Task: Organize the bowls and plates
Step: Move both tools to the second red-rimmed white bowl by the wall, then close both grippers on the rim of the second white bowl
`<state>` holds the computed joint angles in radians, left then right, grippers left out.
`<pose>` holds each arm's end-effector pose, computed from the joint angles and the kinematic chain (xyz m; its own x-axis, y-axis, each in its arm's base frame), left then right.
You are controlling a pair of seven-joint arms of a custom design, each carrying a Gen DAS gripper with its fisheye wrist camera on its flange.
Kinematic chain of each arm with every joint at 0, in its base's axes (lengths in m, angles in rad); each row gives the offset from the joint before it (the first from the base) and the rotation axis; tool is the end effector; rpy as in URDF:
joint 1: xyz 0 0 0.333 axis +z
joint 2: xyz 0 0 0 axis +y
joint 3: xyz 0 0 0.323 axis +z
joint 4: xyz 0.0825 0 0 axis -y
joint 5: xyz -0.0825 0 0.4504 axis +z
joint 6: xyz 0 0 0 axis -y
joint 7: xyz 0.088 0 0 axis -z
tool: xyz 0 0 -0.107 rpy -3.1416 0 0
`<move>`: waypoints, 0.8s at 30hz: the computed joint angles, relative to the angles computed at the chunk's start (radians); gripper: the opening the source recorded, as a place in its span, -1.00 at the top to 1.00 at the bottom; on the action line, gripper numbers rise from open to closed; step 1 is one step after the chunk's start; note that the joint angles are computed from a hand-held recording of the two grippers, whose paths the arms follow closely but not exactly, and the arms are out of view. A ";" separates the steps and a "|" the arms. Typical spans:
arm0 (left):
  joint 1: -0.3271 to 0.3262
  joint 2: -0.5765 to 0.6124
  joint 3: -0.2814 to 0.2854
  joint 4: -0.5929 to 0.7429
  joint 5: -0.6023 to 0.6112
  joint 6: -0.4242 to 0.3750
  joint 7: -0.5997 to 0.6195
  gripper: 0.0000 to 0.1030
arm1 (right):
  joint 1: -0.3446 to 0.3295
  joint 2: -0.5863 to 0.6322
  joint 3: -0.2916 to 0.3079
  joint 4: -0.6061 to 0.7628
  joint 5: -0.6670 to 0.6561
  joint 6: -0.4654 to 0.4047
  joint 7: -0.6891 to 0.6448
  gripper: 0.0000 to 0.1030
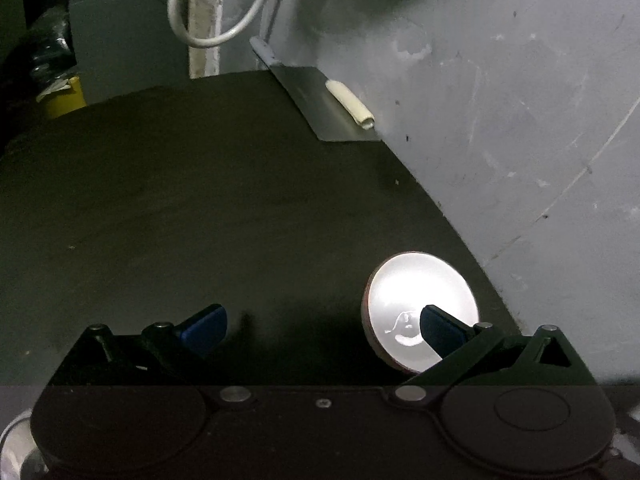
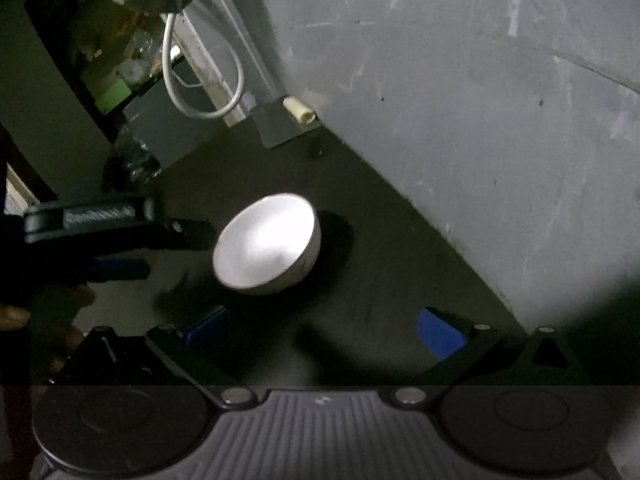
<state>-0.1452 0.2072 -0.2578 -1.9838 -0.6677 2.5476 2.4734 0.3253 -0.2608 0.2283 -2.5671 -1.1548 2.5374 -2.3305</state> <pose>0.6304 -0.2540 0.3697 -0.7396 -0.6441 0.1954 -0.6287 0.5574 -0.5423 0.4143 0.2642 0.3324 -0.6329 -0.6749 -0.3795 -0.3753 0.6961 -0.6121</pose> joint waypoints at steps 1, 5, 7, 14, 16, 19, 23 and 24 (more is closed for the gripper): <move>-0.007 0.008 0.002 0.008 0.021 0.003 -0.012 -0.99 | -0.004 0.002 0.001 0.001 -0.007 -0.005 0.013 -0.92; -0.022 0.015 0.002 -0.001 0.054 0.068 -0.045 -0.98 | -0.008 0.015 -0.006 0.011 -0.002 -0.032 0.028 -0.65; -0.027 0.016 0.001 -0.007 0.072 0.096 -0.068 -0.95 | -0.007 0.023 -0.007 0.018 0.004 -0.051 0.030 -0.58; -0.016 0.011 -0.009 -0.017 0.049 0.093 -0.050 -0.68 | -0.012 0.047 -0.023 0.038 -0.052 -0.039 0.058 -0.45; -0.020 0.024 -0.005 -0.001 0.068 0.078 -0.076 -0.56 | -0.013 0.055 -0.028 0.047 -0.064 -0.037 0.055 -0.40; -0.012 0.033 -0.010 0.013 0.055 0.041 -0.082 -0.31 | -0.016 0.071 -0.040 0.063 -0.072 -0.023 0.037 -0.23; -0.002 0.036 -0.017 0.019 0.024 -0.010 -0.063 0.14 | -0.022 0.088 -0.053 0.079 -0.093 0.002 0.030 -0.04; -0.002 0.037 -0.017 0.020 0.020 -0.020 -0.058 0.24 | -0.024 0.093 -0.056 0.083 -0.098 0.009 0.027 0.02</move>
<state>-0.1468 0.2438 -0.2753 -1.9637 -0.6476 2.5277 2.4150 0.3014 -0.1676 0.1720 -2.4836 -1.2524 2.5466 -2.3031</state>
